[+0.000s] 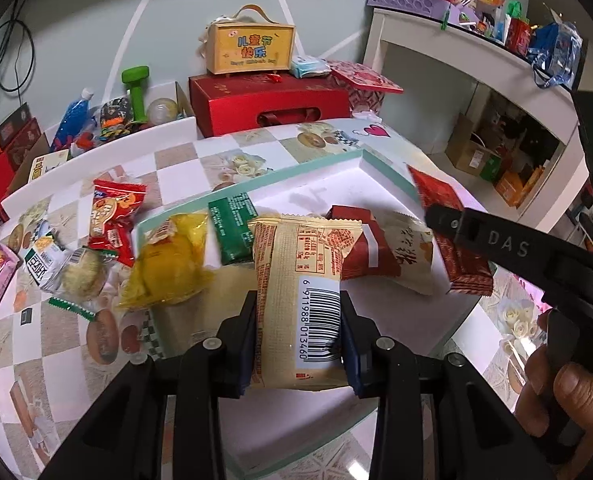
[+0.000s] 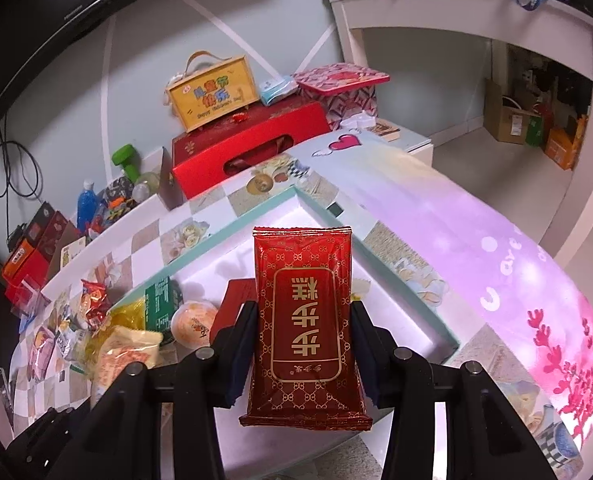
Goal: Organize snacks
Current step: 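Carry the beige bag with the left gripper into the tray while the right drops the red packet there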
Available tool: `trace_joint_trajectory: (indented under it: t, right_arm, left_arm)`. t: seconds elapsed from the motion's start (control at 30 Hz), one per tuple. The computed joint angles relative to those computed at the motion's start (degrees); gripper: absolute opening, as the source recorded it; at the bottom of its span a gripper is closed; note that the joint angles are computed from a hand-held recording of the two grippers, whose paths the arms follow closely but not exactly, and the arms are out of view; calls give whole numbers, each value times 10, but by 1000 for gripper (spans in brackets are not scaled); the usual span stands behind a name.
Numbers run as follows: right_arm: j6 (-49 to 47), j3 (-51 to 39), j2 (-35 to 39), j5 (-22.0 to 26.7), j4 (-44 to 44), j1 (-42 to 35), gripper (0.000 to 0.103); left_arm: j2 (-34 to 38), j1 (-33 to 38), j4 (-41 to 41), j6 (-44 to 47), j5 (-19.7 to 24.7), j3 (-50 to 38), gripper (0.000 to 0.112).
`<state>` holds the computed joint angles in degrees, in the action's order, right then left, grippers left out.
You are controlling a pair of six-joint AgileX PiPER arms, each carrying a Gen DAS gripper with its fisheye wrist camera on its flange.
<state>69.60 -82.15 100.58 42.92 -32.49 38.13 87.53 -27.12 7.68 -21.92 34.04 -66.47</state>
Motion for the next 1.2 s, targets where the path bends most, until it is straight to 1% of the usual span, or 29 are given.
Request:
trace_joint_trajectory:
  t: [0.2, 0.43, 0.47, 0.53, 0.57, 0.6, 0.67, 0.73, 0.83, 0.93, 0.97, 1.0, 1.07, 1.17, 1.2]
  right_arm:
    - [-27, -4, 16, -16, 30, -8, 48]
    - [-56, -9, 24, -22, 57, -15, 49]
    - [-57, -10, 25, -20, 59, -15, 50]
    - [-61, -13, 27, -16, 62, -17, 50]
    - [-66, -13, 28, -17, 67, -19, 50]
    - [-69, -12, 28, -18, 72, -20, 51]
    - [-71, -12, 28, -18, 74, -21, 52]
    - [-71, -10, 25, -20, 73, -22, 52]
    - [-64, -8, 21, -17, 66, -20, 63]
    - [-62, -9, 19, -15, 63, -18, 63]
    - [-66, -11, 20, -13, 65, -17, 63]
    - [-70, -14, 22, -11, 67, -17, 63]
    - [-81, -22, 27, -3, 73, -16, 66]
    - [-95, -39, 39, 8, 78, -10, 68]
    - [-97, -42, 41, 10, 78, -8, 68]
  left_arm:
    - [17, -8, 8, -8, -8, -7, 38]
    - [36, -18, 21, -21, -10, -17, 38]
    - [38, -18, 20, -21, -10, -18, 39]
    - [43, -17, 13, -15, -1, -24, 49]
    - [43, -16, 11, -15, 0, -25, 57]
    - [42, -14, 4, -11, 0, -25, 60]
    - [38, -13, -1, -6, 2, -26, 60]
    - [34, -15, 11, -16, 7, -27, 60]
    - [29, -12, 10, -15, 16, -28, 61]
    - [24, -3, 13, -23, 25, -30, 62]
    - [21, 2, 15, -28, 28, -30, 63]
    - [18, 6, 20, -36, 31, -29, 67]
    - [12, 15, 34, -54, 33, -25, 71]
    - [5, 35, 48, -81, 37, -21, 74]
    - [3, 42, 53, -92, 36, -18, 78]
